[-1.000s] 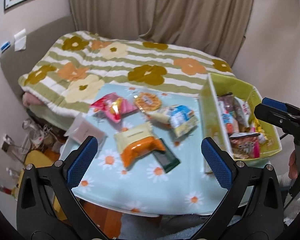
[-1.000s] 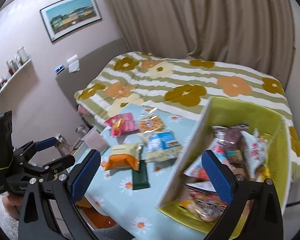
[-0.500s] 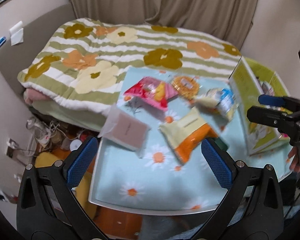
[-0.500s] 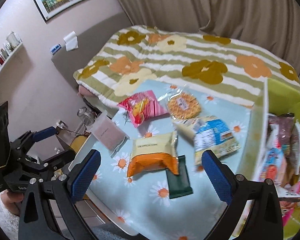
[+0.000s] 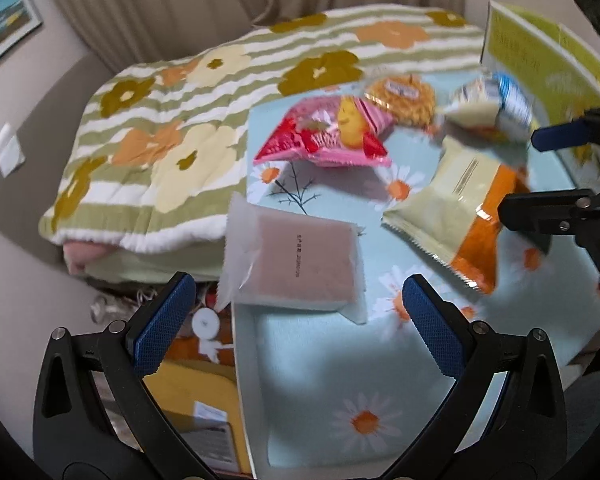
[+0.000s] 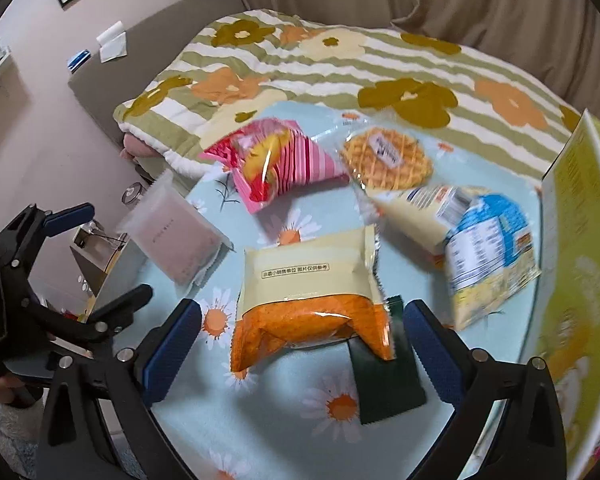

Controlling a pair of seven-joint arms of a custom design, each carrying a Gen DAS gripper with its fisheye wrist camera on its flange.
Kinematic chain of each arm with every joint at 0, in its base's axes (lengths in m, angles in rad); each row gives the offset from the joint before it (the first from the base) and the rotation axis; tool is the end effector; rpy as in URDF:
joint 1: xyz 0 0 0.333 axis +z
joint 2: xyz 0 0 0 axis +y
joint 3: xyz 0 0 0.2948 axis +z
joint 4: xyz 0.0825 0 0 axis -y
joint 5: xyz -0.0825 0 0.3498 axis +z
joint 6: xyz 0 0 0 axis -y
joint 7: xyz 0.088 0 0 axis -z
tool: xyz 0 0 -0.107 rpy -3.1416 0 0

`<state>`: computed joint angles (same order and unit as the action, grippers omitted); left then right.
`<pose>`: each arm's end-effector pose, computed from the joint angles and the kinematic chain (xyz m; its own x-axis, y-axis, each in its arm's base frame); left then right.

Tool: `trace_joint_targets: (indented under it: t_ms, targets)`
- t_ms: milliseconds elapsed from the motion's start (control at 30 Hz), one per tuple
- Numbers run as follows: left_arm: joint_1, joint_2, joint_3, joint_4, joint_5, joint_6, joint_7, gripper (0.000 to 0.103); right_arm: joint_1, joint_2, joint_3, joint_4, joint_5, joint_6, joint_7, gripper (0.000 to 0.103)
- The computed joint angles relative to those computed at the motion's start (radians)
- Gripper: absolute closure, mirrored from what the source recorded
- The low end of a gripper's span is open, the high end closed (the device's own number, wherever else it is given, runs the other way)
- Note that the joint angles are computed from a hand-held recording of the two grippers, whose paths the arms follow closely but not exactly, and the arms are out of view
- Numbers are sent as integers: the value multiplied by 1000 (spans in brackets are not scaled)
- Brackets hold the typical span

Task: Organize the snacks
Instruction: 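Grasp the pale pink pouch with left tool while right tool grasps the cream-orange bag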

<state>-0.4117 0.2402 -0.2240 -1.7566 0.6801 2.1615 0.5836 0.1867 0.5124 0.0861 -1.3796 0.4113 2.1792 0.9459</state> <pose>0.5117 -0.3340 0.4493 0.0843 -0.9694 -0.2308 -0.8734 0.0396 -0.4855 0.6637 0.1885 0.4442 0.6598 -0.7231 -0.2045 -0.7240 -0.5388 -0.4307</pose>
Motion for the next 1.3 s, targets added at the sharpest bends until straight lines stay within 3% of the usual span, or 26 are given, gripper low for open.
trace_joint_targets:
  t_ms: [433,600,733,833,967,1133,1300]
  targets:
    - [55,65,12,-6,-98,166,138,1,33,46,-11,37,-59,17,91,2]
    - [25,92,32,29,-67,120,132,1,34,40,-10,26,-72,24,87,2]
    - [63,89,21,11,-152,163,165,1,27,26,-3,-6,-62,38,56,2]
    - [80,125,15,41,-217,152,214,1,26,26,-5,-16,-57,40,55,2]
    - [61,155,26,72,-207,153,214,1,27,25,-11,-18,-63,42,72,2]
    - [70,171,26,87,-245,221,215,1,25,31,-15,-12,-71,42,82,2]
    - [65,184,40,127,-249,158,218,1,31,35,-14,-4,-90,44,72,2]
